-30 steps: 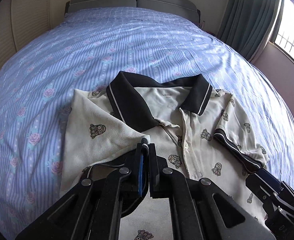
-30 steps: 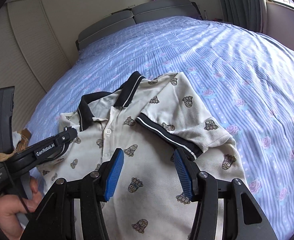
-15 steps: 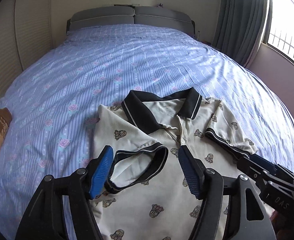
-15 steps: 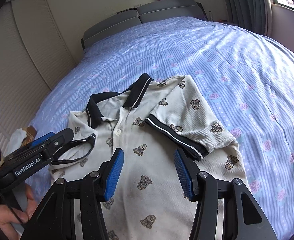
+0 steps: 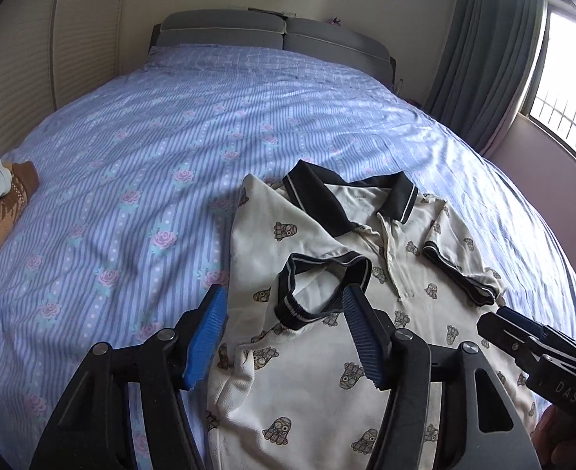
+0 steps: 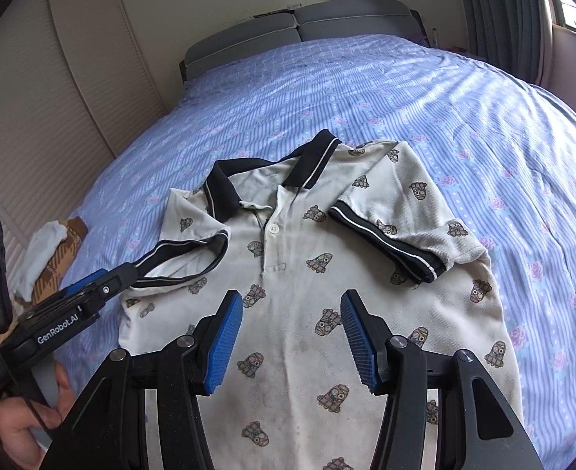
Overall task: Fold small clothes
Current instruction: 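Grasp the side edge of the shirt body with the left gripper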
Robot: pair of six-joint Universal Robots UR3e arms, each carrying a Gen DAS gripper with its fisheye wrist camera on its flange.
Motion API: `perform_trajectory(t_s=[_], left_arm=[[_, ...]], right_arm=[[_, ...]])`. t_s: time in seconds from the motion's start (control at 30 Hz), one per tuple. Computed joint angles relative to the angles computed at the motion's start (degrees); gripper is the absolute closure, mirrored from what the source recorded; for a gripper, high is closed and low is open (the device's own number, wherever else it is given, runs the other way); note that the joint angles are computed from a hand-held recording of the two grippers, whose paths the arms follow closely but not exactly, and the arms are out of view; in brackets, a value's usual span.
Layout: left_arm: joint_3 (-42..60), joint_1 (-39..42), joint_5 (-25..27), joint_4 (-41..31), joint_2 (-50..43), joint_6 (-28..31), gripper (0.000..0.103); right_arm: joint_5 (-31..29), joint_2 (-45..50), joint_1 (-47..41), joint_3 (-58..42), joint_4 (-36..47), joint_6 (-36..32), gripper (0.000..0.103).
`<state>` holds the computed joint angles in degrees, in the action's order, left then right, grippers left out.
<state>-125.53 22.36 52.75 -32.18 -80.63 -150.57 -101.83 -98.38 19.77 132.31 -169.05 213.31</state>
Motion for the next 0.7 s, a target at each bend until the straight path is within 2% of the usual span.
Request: perform_trajectory(t_s=[0.1,0.17,0.27,0.43,0.57,0.7], left_arm=[[3.0,-2.5,1.0,0.0,-4.3,-0.7,0.045],[4.6,-2.6,0.1,-3.7,-5.8,0.0,0.067],[2.9,-2.3,-1.0,-6.4,-4.3,2.2,0.081],[-0.4,-3.2,0.8,-9.1,-1.6,5.4,0.082],[-0.4,-4.8,3.6,-8.3,-4.3,4.0,0.082],[-0.4,-4.4,3.5,-10.5,-2.8,4.5,0.082]], right_arm=[[-0.4,-0.2,0.0,-0.3,0.6,0.1,0.050],[-0.5,-0.3,0.0,-0.4,0.9,0.2,0.050],[-1.0,-0.9,0.0,-0.1,1.4,0.2,0.050],[-0.7,-1.8,-0.8,1.3,1.5,0.7,0.050],[-0.2,-2.5,-1.1,2.0,2.0,0.9,0.050],[0.0,-3.1,-1.4,2.4,2.2,0.6,0.050]])
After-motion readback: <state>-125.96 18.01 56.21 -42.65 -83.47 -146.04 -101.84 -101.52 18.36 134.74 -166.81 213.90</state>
